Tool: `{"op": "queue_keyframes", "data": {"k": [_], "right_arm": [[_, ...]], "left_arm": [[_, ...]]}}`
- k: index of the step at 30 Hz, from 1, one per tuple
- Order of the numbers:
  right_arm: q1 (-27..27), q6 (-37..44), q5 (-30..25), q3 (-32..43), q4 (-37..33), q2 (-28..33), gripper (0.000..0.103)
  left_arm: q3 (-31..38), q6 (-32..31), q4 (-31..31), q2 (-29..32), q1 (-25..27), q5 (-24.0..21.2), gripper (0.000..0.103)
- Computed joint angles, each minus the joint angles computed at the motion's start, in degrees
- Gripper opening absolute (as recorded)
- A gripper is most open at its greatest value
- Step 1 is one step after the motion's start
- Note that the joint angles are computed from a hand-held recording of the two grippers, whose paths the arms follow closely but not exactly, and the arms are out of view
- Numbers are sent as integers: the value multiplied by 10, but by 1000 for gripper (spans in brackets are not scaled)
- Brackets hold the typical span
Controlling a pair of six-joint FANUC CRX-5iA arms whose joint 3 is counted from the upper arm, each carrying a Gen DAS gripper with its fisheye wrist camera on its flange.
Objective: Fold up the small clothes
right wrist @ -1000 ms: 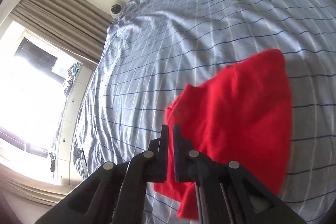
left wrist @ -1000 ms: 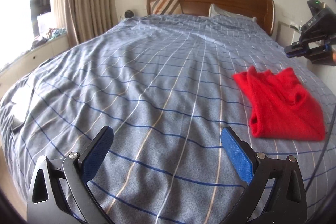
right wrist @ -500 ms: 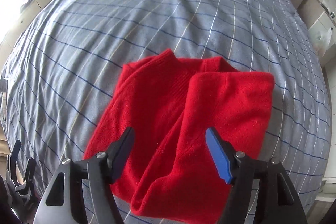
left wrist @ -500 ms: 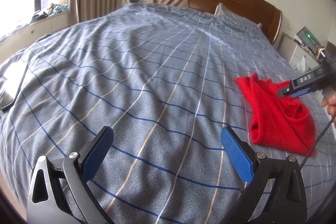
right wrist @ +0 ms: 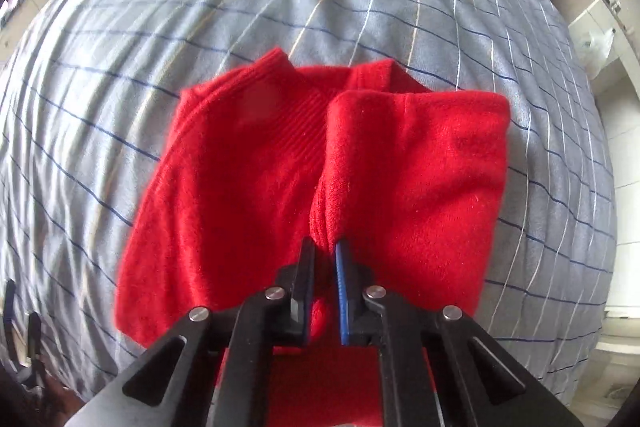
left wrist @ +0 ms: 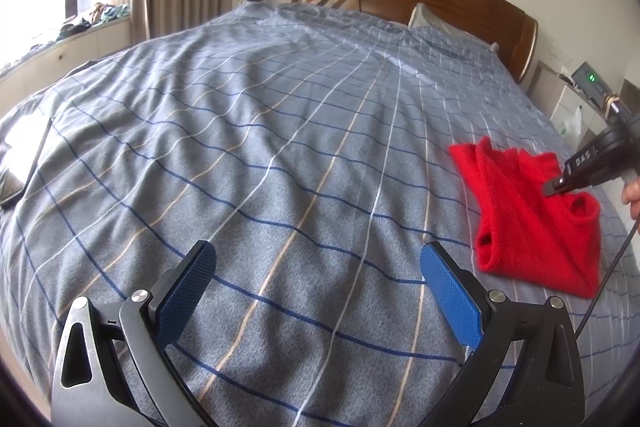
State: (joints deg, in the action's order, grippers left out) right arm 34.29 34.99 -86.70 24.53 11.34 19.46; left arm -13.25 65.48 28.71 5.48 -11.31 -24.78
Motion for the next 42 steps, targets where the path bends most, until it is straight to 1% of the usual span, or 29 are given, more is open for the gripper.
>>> {"op": "queue_keyframes", "data": {"k": [3,5,9,11,12,13,15,16,17,19,22,24,25,27,28,29,31,33,34,35,37,38,40,42], "right_arm": [[-3,-33,71,-23,-15,-43,7],[-1,-42,105,-17,-21,-48,7],[16,-40,110,28,-16,-6,7],[17,-50,130,23,-24,8,7],[12,-51,159,9,-44,6,8],[1,-45,207,-16,-86,-6,11],[-24,-26,327,-79,-197,-43,16],[-27,-19,361,-98,-223,-56,19],[-24,-10,369,-107,-220,-65,22],[2,-12,382,-132,-144,-91,22],[43,-45,379,-182,4,-138,23],[71,-56,308,-189,94,-142,30],[81,-46,278,-188,110,-138,30],[91,-17,251,-193,103,-126,30],[92,-8,254,-202,96,-121,30],[97,-7,269,-213,92,-113,30],[110,-6,303,-228,86,-91,34],[138,-20,299,-237,138,-71,44],[147,-11,292,-234,157,-65,45],[151,11,287,-226,152,-63,45],[155,27,279,-224,145,-81,47],[157,21,292,-240,151,-105,46],[166,-24,301,-280,190,-153,46],[175,-91,293,-327,230,-205,45]], "left_arm": [[-4,-9,17,-1,1,1,102],[-4,-8,16,0,1,-1,102],[2,7,-11,0,-1,-1,102],[5,17,-29,0,-4,1,102],[6,18,-33,0,-5,2,102],[6,20,-38,0,-6,2,102],[10,25,-47,1,-7,-2,102],[11,27,-51,2,-7,-5,102],[12,28,-51,2,-7,-6,102],[8,19,-38,1,-5,-4,102],[3,6,-16,1,-3,-1,102],[0,-2,-2,1,-2,0,102],[-1,-4,2,1,-2,0,102],[1,-1,-1,3,-3,-1,102],[3,1,-7,4,-3,-3,102],[5,7,-16,4,-4,-4,102],[5,15,-29,4,-7,-1,102],[3,19,-37,3,-9,1,102],[4,23,-45,3,-10,0,102],[7,29,-53,4,-11,-2,102],[11,31,-58,6,-12,-4,102],[11,27,-54,7,-12,-4,102],[11,22,-49,7,-13,-6,102],[7,12,-37,5,-13,-3,102]]}}
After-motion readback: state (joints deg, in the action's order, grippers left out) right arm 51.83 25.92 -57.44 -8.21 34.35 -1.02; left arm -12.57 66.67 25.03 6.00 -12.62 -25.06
